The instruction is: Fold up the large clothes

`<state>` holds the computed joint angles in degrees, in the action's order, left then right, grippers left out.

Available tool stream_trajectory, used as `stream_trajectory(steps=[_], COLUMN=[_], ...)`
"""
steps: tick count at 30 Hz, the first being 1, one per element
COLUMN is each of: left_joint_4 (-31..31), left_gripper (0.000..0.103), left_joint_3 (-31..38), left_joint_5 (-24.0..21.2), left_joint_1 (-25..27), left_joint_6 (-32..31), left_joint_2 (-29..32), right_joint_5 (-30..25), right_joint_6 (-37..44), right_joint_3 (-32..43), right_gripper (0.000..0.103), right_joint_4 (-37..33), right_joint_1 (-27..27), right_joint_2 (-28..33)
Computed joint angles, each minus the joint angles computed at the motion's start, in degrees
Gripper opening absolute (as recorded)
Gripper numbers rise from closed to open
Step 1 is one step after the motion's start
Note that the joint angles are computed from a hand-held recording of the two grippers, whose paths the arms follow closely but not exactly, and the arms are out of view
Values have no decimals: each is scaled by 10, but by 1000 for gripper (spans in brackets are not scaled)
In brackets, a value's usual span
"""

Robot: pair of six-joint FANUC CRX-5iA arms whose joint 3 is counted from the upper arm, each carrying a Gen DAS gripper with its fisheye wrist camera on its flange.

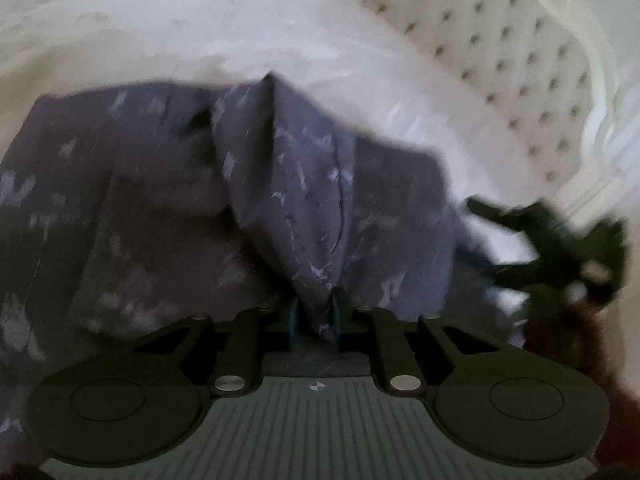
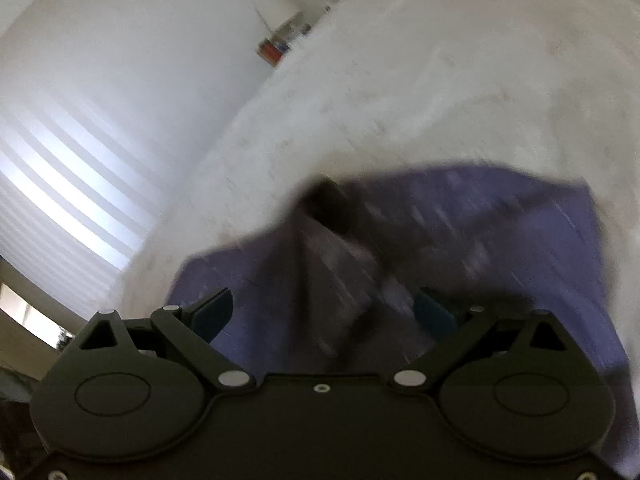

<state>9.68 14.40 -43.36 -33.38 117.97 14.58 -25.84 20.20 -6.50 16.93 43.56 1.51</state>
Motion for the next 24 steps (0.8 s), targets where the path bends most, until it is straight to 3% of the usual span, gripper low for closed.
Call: stream_trajectory(steps=[5,8,10,12,17,24], left_joint_4=[20,-9,-31,-54,-77,-57], left_gripper=[20,29,43,48,48,48], left_joint_3=[-50,-43,-43,-34,-4,-13], left_joint_5=[57,70,90,91,60,66], left_joint_1=[5,6,7,11,15,17], left_joint_6=[-31,-33,-14,19,63,65], left_joint_2=[-28,-37,-42,-41,-21,-14], right_joint_5=[79,98,107,101,77,57], right_joint_6=[-162,-209,-204,-169,-146,-171], right_joint_3=[-112,-132,-122,-105,-70,-49], right_gripper=[98,99,99,99,99,100], right_joint_4=[136,178,160,119,95,118], right_joint_1=[16,26,34,42,61,70], right_joint_2=[-59,-69,-61,-52,-24,-1])
